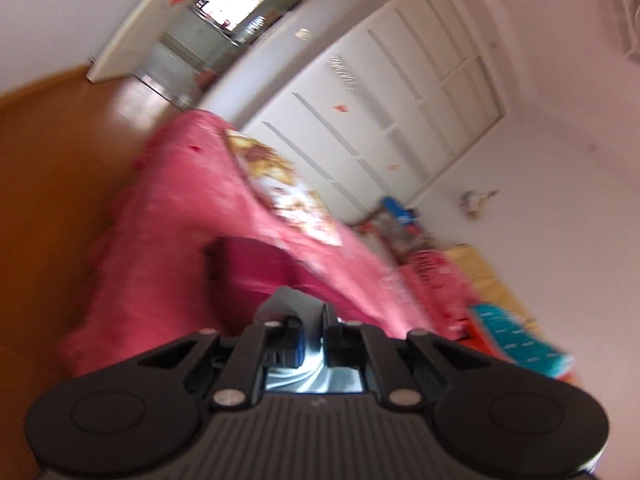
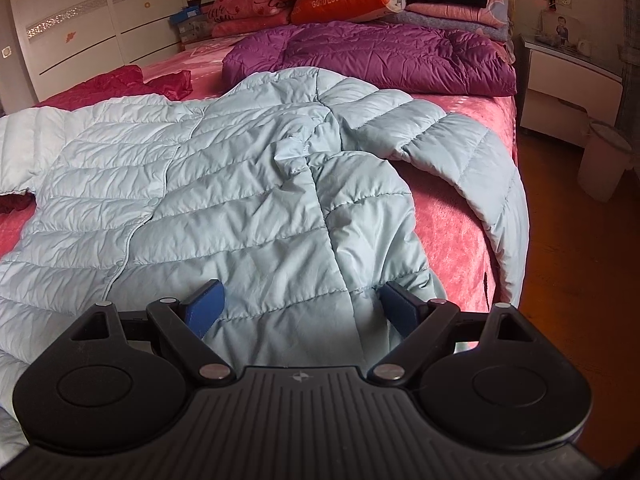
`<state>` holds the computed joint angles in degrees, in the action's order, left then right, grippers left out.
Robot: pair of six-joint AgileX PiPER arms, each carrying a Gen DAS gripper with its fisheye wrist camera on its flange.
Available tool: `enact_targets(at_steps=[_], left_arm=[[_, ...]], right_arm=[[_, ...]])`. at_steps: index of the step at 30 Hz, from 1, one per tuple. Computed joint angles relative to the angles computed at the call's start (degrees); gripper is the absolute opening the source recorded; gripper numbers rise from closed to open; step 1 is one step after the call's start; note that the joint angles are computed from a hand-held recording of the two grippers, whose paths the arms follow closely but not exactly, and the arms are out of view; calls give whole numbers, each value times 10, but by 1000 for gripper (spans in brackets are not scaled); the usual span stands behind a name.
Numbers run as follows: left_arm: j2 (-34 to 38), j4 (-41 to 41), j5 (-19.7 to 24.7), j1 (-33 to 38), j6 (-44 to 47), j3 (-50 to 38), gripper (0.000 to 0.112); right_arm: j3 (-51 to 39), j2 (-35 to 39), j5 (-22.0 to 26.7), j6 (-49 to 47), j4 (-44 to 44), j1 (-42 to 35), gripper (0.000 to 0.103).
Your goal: Fold large clothes
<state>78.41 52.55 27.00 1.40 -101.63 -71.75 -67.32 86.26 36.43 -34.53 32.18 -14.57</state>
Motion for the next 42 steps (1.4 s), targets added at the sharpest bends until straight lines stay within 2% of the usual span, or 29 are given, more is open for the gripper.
enact_targets(at_steps=[3, 4, 5, 6, 7, 8, 10, 12, 16, 18, 22, 25, 29, 34, 39, 42], left_arm=[[5, 25, 65, -11, 13, -20, 11], [9, 39, 102, -25, 19, -33, 23], [11, 49, 127, -33, 24, -41, 48], [9, 58, 139, -37, 22, -41, 63], [9, 79, 155, -41, 11, -39, 89], [14, 116, 194, -59, -4, -45, 102], [33, 192, 294, -100, -8, -57, 102], [35, 204, 322, -108, 4, -65, 102], [2, 192, 258, -98, -2, -41, 102], [3, 207, 248, -114, 7, -38, 102], [20, 243, 177, -146, 25, -37, 102], [40, 235, 128, -181, 78, -44, 102], [73, 164, 76, -225, 190, -58, 102], [135, 84, 42, -267, 275, -69, 102], [190, 86, 47, -310, 300, -73, 100], [215, 89, 53, -321, 311, -79, 100]], right_arm=[[-9, 12, -13, 24, -16, 13, 103], [-13, 16, -16, 33, -19, 16, 103], [-18, 21, -17, 39, -19, 16, 103], [-22, 26, -18, 45, -19, 17, 103], [-27, 31, -19, 54, -23, 19, 103], [-30, 34, -20, 59, -25, 20, 103], [-34, 40, -23, 59, -22, 19, 103], [-35, 43, -22, 55, -15, 16, 103], [-36, 45, -21, 48, 4, 6, 103], [-39, 49, -20, 43, 16, -1, 103], [-39, 52, -44, 38, 35, -3, 103], [-36, 50, -72, 21, 64, 1, 103], [-42, 61, -114, -28, 116, 11, 103], [-51, 81, -136, -86, 180, 13, 103], [-63, 99, -141, -189, 274, 20, 103], [-82, 120, -121, -241, 322, 23, 103]])
